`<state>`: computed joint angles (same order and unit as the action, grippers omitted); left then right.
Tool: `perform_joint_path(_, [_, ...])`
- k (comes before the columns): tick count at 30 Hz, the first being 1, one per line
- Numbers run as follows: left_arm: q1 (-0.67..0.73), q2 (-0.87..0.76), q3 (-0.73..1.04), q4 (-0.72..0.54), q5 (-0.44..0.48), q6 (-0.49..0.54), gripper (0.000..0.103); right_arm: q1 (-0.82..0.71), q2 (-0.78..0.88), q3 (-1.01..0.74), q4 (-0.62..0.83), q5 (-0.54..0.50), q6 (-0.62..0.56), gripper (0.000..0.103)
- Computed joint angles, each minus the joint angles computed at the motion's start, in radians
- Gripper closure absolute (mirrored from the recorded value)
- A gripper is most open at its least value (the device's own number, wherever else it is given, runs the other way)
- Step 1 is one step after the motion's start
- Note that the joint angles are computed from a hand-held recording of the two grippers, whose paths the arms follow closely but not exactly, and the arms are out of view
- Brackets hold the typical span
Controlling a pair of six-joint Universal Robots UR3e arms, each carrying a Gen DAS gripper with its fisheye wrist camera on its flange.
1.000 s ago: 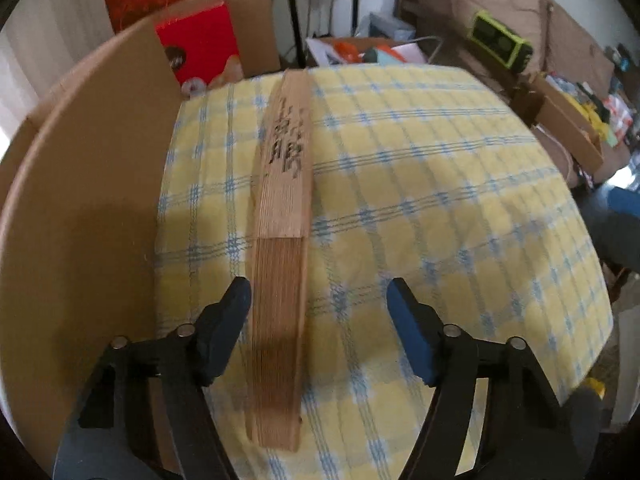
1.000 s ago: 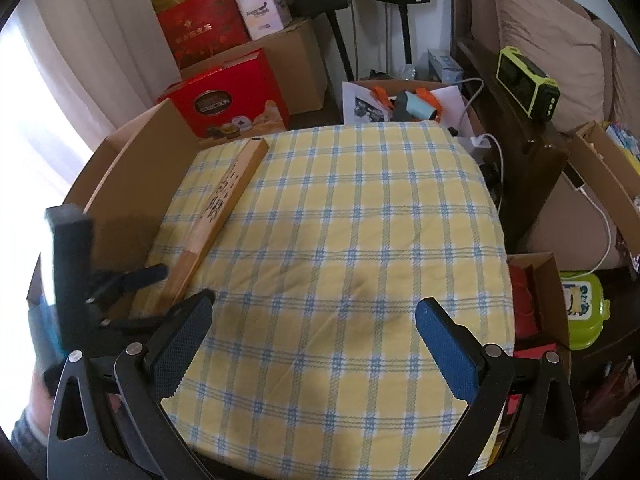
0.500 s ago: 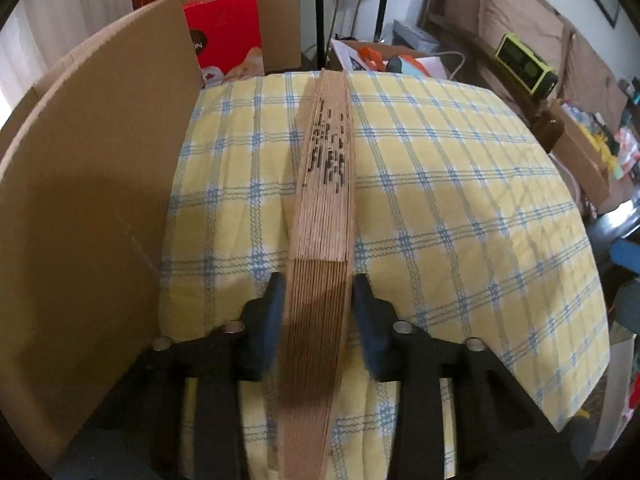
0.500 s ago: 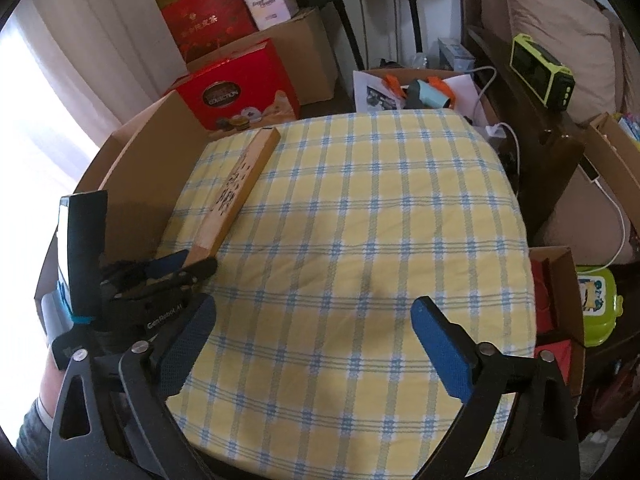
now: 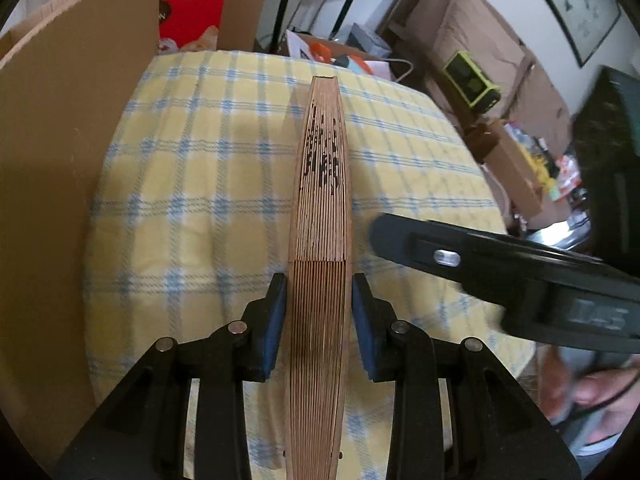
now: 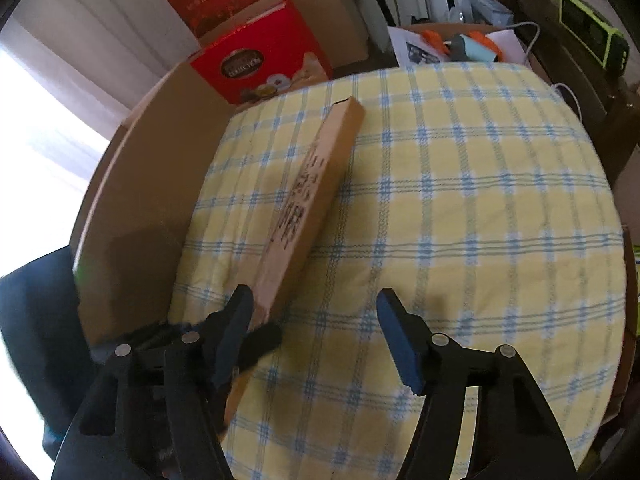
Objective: Organize objects
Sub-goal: 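Lower the left gripper onto the wooden folding fan and close it, then lift the wooden folding fan with the left gripper over the box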
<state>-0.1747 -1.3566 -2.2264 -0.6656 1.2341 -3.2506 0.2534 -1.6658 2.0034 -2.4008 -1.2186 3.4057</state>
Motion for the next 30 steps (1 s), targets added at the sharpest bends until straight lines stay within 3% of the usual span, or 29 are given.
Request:
perform_joint_path(9, [-0.028, 0.011, 0.016, -0.013, -0.009, -0.01, 0.073, 0.005, 0.038, 0.017, -0.072, 0.053, 0.052, 0.08])
perform_joint_path(14, [-0.024, 0.057, -0.002, -0.017, -0.015, -0.019, 0.073, 0.026, 0.01, -0.004, -0.058, 0.038, 0.062, 0.081])
perform_joint_path(19, [-0.009, 0.168, 0.033, -0.108, -0.001, 0.01, 0.073, 0.072, -0.015, -0.125, 0.01, 0.015, 0.07, 0.083])
perform_joint_path(25, [0.15, 0.363, 0.109, -0.345, -0.086, 0.111, 0.073, 0.18, 0.07, -0.372, 0.093, -0.045, 0.09, 0.084])
perform_joint_path(30, [0.39, 0.524, 0.198, -0.649, -0.203, 0.302, 0.073, 0.252, 0.179, -0.556, 0.127, -0.047, 0.126, 0.084])
